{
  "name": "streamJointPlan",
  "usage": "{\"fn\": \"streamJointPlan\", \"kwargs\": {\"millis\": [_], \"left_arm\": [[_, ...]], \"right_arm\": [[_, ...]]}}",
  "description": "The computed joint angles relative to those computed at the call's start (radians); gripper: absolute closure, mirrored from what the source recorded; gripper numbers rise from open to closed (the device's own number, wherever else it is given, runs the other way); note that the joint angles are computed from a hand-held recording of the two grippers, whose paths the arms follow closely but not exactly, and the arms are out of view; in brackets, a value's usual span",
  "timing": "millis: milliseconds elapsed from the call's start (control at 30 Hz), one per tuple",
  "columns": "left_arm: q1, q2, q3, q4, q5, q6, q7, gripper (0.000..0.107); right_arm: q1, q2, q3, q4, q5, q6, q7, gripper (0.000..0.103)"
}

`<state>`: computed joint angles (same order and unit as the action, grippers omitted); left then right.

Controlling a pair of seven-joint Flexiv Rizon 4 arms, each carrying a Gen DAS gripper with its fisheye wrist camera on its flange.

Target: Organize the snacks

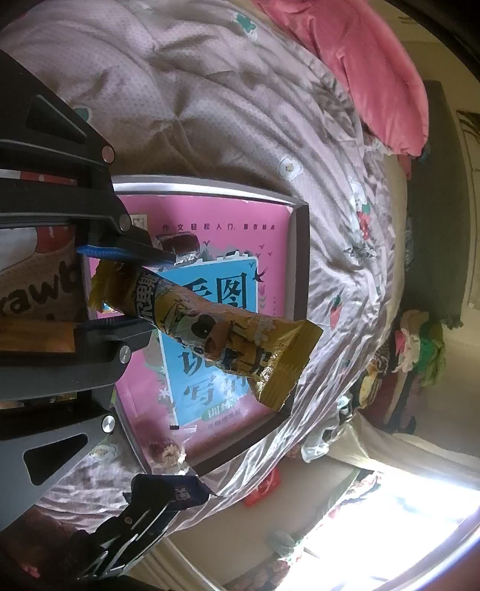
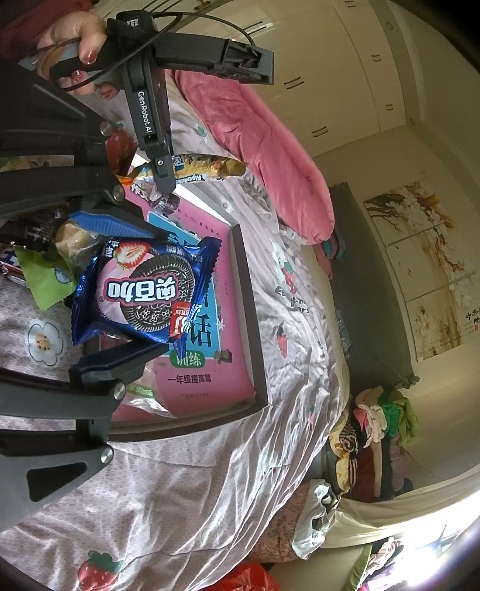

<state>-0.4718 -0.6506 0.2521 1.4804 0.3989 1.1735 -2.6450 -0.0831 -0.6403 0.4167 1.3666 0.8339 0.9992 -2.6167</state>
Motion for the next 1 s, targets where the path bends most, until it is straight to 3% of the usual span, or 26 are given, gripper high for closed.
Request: {"fn": "streamJointPlan", "kwargs": {"millis": [1000], "left_arm": [[0.023,-0.041,-0.028,-0.022,-0.062,-0.016,0.063,0.082]], "right_arm": [[0.057,-0.075,0.013,-0.04,-0.13,0.048,0.048,0.052]]}}
